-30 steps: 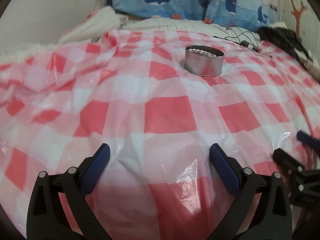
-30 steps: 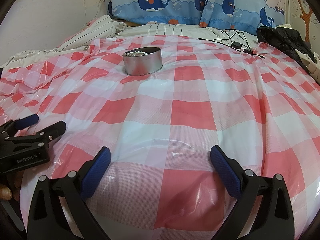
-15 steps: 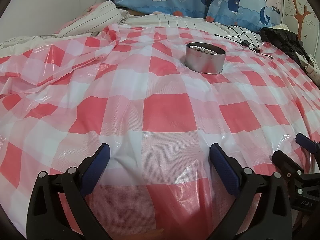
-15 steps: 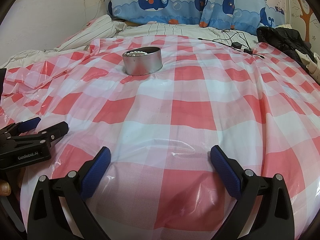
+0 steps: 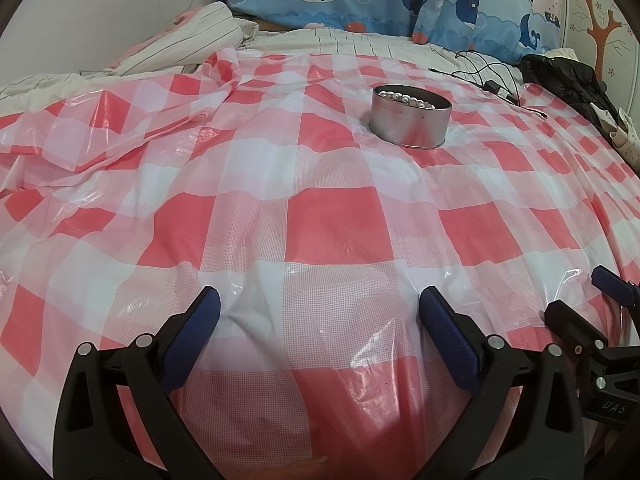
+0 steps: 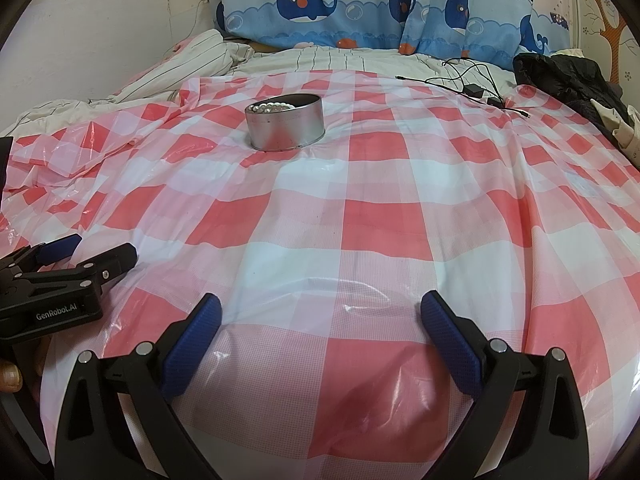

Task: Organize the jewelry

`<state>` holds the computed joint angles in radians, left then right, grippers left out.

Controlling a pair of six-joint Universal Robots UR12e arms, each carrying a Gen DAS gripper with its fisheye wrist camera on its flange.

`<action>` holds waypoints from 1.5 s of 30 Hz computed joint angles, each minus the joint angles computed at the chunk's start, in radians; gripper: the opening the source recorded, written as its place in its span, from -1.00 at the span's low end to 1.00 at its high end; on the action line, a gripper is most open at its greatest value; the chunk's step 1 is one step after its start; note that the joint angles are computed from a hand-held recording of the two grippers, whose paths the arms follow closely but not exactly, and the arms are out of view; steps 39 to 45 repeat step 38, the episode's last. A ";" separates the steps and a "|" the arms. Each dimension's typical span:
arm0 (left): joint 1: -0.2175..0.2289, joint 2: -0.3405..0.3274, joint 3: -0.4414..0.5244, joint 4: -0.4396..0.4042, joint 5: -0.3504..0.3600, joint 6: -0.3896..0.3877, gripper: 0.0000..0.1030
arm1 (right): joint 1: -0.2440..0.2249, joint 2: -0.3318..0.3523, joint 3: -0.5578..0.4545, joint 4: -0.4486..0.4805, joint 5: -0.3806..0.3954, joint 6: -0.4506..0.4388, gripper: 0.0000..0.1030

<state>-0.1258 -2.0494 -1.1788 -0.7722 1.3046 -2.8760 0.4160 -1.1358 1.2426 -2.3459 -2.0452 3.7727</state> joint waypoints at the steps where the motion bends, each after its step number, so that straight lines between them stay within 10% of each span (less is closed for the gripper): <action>1: -0.001 0.000 0.000 0.000 0.000 -0.001 0.86 | -0.001 -0.001 0.001 -0.001 0.001 -0.001 0.86; 45: -0.008 0.001 -0.002 0.008 0.019 -0.017 0.86 | 0.000 0.001 -0.002 0.002 0.000 0.000 0.86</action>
